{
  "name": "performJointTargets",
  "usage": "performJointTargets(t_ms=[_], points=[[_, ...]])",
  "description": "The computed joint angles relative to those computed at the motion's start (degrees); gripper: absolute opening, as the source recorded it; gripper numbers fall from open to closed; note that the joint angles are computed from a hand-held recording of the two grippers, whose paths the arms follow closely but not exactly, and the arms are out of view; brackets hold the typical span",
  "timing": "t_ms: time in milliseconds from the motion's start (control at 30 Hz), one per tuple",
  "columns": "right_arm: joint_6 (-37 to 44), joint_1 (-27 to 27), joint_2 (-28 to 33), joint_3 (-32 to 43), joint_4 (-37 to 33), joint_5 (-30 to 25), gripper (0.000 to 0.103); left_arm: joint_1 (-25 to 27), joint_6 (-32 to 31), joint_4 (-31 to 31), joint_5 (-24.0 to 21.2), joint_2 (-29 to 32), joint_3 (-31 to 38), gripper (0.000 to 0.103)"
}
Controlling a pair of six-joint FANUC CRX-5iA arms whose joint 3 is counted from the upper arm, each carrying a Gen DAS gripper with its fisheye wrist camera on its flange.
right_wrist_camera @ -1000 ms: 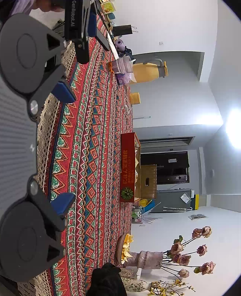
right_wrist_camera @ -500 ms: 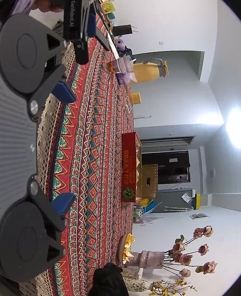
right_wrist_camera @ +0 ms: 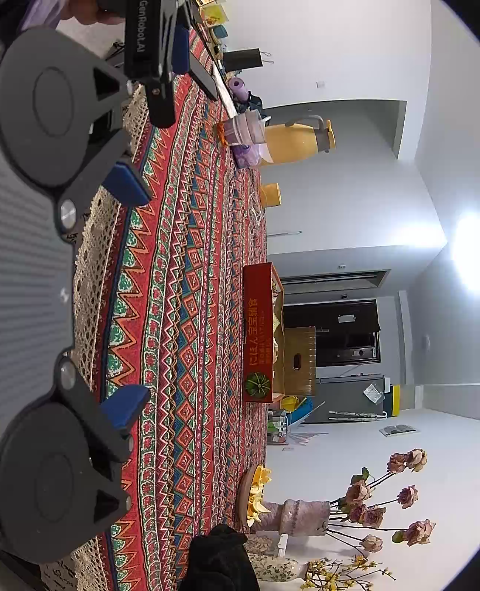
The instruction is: Organize snacks
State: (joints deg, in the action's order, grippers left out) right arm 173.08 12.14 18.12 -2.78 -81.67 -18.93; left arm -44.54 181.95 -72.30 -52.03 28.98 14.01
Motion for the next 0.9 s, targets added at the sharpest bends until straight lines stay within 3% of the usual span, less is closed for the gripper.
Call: performJointTargets(t_ms=[900], points=[[2.04, -0.33, -0.04, 0.00, -1.72, 0.22, 0.103, -0.23, -1.08, -0.04, -0.54, 0.40, 0.72, 0.103]])
